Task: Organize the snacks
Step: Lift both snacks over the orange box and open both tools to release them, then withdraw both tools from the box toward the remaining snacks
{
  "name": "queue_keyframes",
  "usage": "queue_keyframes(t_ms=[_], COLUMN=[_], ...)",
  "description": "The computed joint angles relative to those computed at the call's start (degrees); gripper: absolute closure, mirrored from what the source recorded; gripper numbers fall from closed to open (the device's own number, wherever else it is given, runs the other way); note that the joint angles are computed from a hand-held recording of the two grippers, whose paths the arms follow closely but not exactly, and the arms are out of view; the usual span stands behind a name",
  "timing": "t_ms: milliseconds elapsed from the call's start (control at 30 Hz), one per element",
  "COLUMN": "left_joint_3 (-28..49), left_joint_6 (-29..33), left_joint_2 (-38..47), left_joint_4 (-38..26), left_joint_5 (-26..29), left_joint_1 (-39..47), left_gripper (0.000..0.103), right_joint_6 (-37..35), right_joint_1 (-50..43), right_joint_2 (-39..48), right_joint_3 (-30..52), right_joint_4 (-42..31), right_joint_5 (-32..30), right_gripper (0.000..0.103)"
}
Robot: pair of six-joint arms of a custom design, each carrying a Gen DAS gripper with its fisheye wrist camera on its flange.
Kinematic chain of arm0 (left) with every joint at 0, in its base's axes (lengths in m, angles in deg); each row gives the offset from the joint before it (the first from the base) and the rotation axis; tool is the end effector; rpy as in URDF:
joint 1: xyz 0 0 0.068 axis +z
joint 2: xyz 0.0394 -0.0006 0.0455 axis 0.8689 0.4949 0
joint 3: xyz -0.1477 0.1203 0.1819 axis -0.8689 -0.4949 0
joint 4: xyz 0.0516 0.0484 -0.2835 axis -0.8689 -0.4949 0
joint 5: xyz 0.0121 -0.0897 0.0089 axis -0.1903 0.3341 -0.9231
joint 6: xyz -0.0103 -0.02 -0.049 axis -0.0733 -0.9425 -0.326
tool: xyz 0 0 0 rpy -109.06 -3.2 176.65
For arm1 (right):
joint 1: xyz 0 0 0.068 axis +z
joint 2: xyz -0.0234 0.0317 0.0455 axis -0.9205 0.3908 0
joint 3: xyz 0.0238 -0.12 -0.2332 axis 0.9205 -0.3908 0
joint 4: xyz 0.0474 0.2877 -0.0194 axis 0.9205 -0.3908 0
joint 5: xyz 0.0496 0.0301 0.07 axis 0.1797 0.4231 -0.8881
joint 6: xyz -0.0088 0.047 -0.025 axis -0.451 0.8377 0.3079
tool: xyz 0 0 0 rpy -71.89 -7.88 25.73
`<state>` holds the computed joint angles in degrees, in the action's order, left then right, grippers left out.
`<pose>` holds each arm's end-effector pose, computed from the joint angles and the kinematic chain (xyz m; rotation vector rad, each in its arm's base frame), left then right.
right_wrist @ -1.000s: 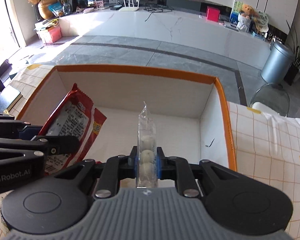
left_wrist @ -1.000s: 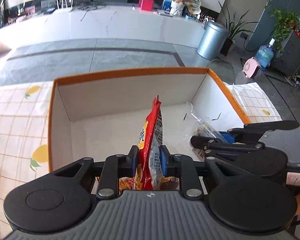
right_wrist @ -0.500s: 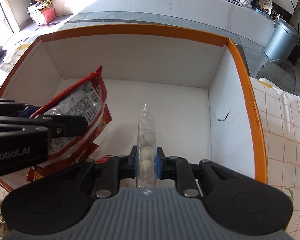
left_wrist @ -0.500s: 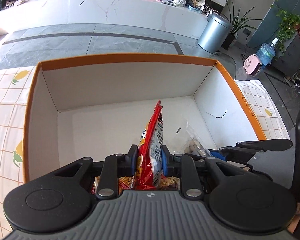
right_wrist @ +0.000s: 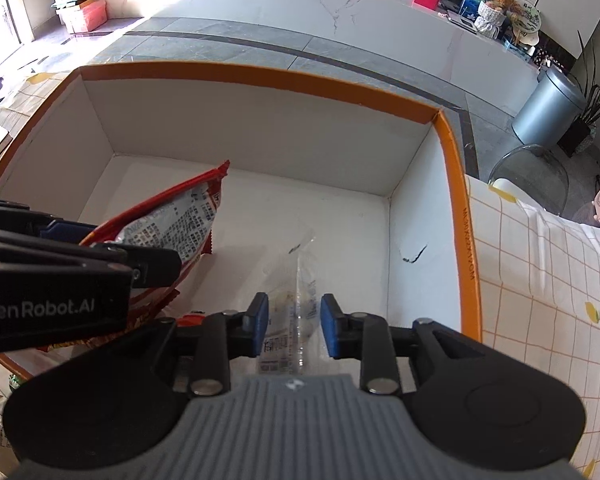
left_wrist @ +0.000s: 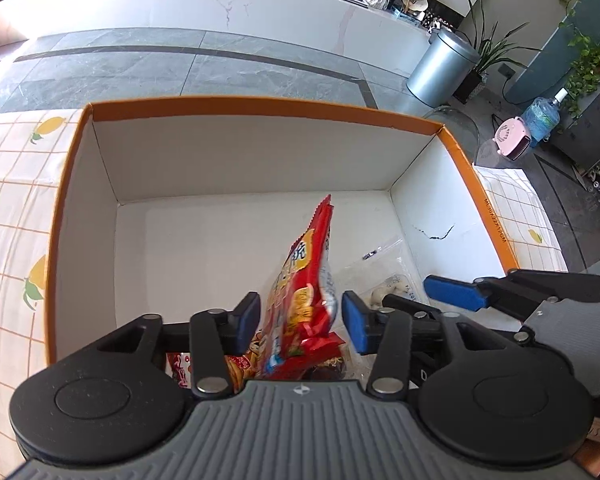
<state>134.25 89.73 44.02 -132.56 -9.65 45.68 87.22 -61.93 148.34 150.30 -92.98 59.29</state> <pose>0.3328 -0.1010 0.2555 0.6583 2.5933 -0.5580 0.3153 0.0209 0.2578 0.1749 2.6502 -0.1802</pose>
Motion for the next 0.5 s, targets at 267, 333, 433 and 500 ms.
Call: queue_keyframes(t_ms=[267, 333, 433, 500], left_joint_3=[-0.9, -1.3, -2.0, -2.7], left_joint_6=[0.0, -0.2, -0.2, -0.1], left_joint_2=[-7.2, -9.4, -13.0, -15.8], left_joint_4=[-1.5, -2.2, -3.1, -3.5], left_joint_5=[-1.5, -1.5, -1.8, -2.4], left_joint_1=[-0.2, 0.0, -0.1, -0.3], left_gripper=[0.034, 0.032, 0.032, 0.031], right_joint_6=[1.1, 1.2, 1.9, 2.7], right_joint_1=[1.6, 1.8, 3.1, 4.3], right_joint_2=[-5.8, -7.8, -11.2, -14.2], right_joint_3=[1.3, 1.6, 1.8, 1.6], right_joint_4=[-4.1, -5.6, -7.7, -9.3], right_joint_5=[3.2, 3.8, 5.3, 6.7], right_gripper=[0.054, 0.05, 0.045, 0.042])
